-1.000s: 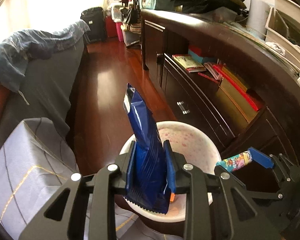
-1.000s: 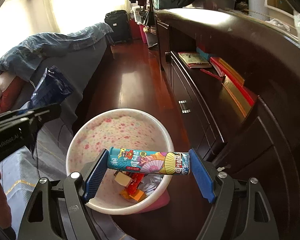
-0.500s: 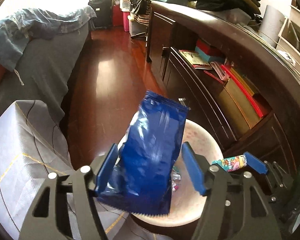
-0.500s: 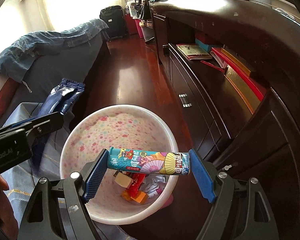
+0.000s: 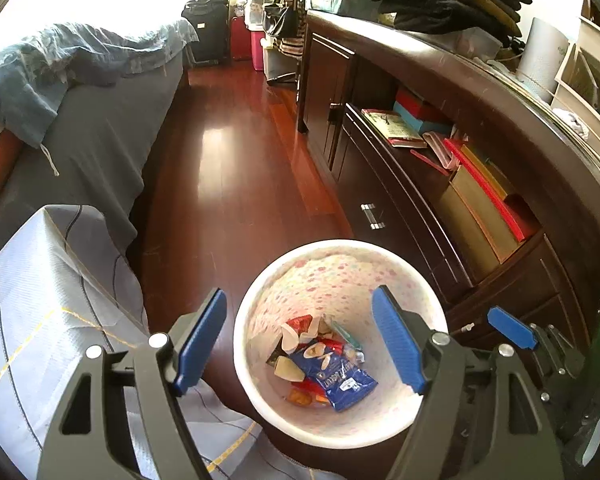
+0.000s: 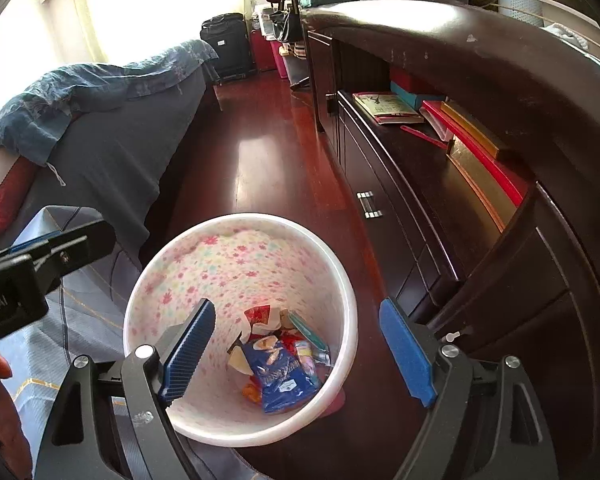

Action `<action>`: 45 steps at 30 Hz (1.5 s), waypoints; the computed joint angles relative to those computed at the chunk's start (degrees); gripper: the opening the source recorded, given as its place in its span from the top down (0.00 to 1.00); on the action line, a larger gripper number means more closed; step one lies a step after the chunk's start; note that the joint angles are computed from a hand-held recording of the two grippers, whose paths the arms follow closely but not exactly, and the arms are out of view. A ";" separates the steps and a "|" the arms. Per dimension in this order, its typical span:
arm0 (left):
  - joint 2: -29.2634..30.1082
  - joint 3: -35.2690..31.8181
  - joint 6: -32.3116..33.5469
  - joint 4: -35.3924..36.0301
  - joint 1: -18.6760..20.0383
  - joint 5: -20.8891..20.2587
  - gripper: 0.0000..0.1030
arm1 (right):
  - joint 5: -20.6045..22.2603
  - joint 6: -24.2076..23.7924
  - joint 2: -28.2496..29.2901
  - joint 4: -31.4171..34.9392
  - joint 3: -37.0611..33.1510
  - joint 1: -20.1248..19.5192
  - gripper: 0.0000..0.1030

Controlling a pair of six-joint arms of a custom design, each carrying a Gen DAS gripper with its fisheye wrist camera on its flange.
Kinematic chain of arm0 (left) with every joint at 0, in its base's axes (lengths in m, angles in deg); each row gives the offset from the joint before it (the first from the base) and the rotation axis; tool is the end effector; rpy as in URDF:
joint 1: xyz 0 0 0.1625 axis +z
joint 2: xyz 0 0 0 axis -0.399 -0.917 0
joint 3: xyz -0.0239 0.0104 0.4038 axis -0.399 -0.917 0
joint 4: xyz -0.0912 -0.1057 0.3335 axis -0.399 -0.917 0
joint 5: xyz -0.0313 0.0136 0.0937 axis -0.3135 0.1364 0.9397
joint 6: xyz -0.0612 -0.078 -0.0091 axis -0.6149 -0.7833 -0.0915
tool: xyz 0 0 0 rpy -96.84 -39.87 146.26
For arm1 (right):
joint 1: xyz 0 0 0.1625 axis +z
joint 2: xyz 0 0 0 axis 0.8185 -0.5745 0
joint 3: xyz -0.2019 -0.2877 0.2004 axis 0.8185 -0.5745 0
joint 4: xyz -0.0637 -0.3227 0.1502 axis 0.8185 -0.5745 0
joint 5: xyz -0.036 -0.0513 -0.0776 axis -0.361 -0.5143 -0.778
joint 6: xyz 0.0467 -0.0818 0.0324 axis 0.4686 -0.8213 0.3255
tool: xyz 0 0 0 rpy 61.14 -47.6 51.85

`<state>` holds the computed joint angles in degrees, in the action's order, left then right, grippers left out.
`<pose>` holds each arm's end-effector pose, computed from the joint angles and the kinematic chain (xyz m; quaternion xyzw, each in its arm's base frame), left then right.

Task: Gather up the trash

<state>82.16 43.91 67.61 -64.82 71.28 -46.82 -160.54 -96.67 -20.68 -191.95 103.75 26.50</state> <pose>-0.3784 -0.6839 -0.1101 0.3961 0.8836 -0.1406 0.2062 -0.0143 -0.5659 0.2371 -0.1474 -0.8272 0.3995 0.3666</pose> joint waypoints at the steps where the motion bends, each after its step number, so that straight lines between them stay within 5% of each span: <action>1: -0.27 0.35 0.07 -0.20 0.01 0.04 0.26 | -0.35 -0.23 0.00 0.23 -0.01 0.12 0.18; 9: -5.43 7.28 -1.58 -3.84 -0.70 0.28 0.26 | -3.44 -0.33 -1.07 -0.19 2.01 2.81 0.18; 16: -17.68 25.59 -3.62 -15.87 -2.14 3.79 0.15 | -6.01 -3.10 -0.42 -4.09 4.97 9.96 0.08; 20: -27.28 38.37 -5.72 -24.43 -3.31 9.43 0.05 | -6.41 -5.02 1.15 -5.96 5.73 15.35 0.04; 30: -48.69 63.12 -11.32 -35.82 -8.33 28.52 0.04 | -4.37 -4.09 3.90 -3.59 6.00 27.98 0.04; 39: -68.29 76.01 -24.65 -25.33 -16.42 44.42 0.04 | -4.33 -4.98 5.19 -2.78 4.02 39.04 0.04; 45: -78.73 79.45 -36.21 -10.31 -22.09 51.15 0.04 | -4.93 -7.94 6.68 -5.02 2.01 44.22 0.04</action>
